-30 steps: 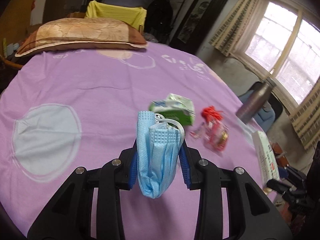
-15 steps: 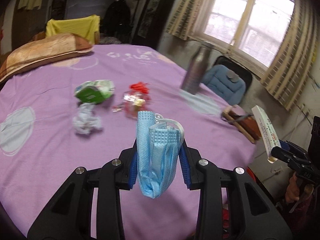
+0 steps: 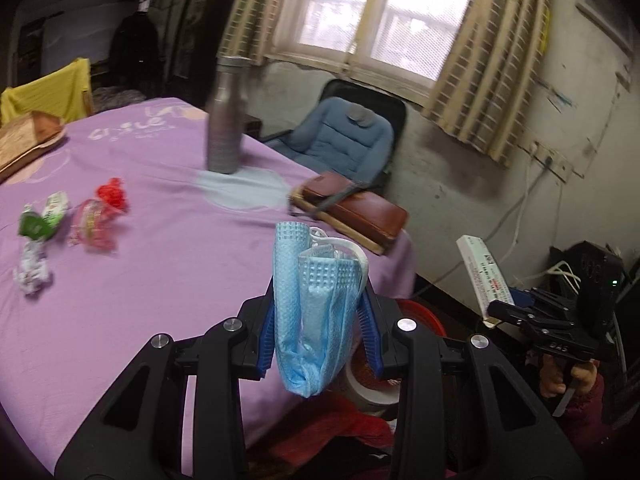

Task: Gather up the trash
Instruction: 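Carry the box and mask to the red basket and open both grippers, then move both grippers back over the table toward the remaining trash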

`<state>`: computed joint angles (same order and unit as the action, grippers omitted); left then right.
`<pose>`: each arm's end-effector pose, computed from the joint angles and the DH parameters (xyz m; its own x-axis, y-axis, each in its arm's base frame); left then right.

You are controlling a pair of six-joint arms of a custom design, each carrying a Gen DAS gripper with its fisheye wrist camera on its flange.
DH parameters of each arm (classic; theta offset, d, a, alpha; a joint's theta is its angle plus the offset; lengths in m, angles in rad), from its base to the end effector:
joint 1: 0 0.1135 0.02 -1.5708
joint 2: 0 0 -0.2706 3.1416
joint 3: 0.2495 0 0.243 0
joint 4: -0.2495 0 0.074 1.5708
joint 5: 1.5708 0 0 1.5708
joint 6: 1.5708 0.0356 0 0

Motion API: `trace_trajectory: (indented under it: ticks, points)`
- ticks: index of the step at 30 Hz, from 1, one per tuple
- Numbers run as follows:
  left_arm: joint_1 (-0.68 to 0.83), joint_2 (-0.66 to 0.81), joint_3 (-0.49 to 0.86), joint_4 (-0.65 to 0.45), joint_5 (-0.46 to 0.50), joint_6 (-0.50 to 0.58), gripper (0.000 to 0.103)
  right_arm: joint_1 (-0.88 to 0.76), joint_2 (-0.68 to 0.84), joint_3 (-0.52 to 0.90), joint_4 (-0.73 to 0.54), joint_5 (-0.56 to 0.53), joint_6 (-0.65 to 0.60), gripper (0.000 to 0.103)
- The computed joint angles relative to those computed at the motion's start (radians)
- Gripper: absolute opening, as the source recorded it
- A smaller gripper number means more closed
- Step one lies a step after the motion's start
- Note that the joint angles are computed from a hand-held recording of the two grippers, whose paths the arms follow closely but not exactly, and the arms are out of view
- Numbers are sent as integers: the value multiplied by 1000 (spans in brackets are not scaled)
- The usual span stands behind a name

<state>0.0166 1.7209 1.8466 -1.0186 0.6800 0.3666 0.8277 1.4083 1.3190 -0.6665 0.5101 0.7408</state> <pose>0.3507 -0.0166 0.3909 -0.5903 0.2690 -0.7610 0.6352 0.7365 -0.2324 0.2107 0.2037 0.3472 -0.6139 0.2024 -0.7630 0.0164 0.9696 0.2440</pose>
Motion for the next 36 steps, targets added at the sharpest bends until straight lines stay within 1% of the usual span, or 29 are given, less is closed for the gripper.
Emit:
trace_trajectory:
  ticks: [4,7,8,10,13,16,18,21,24,26,28,29,31,36]
  points:
    - [-122,5,-29,19,-51,-25,37,-70,-86,-190,42,-57,66,48]
    - [-213,39,-23,20,-93,-37,37,-173,-79,-323,112,-149,87,54]
    - [-230,45,-26,19,-101,-35,37,-200,-70,-355,127,-165,99,60]
    - [-295,68,-28,21,-138,-34,37,-240,-93,-427,169,-182,135,61]
    - [-381,111,-19,23,-180,-33,37,-270,-190,-515,225,-184,165,62]
    - [-461,174,18,11,-207,-40,37,-274,-303,-570,215,-123,185,68]
    - [-515,221,48,3,-226,-42,37,-276,-370,-592,203,-102,198,68]
    - [-581,282,98,-20,-249,-42,37,-296,-439,-637,218,-114,198,68]
    - [-626,340,154,-43,-263,-38,38,-322,-460,-668,243,-139,179,69]
    - [-650,381,205,-69,-274,-37,47,-333,-473,-683,250,-156,174,69]
    - [-664,397,224,-63,-297,-55,76,-341,-478,-695,259,-166,173,68]
    - [-665,389,211,-36,-308,-69,80,-347,-479,-700,262,-171,171,68]
    - [-667,390,221,-29,-314,-75,84,-350,-486,-703,258,-174,176,68]
    - [-627,336,180,12,-339,-84,85,-341,-486,-699,261,-164,183,68]
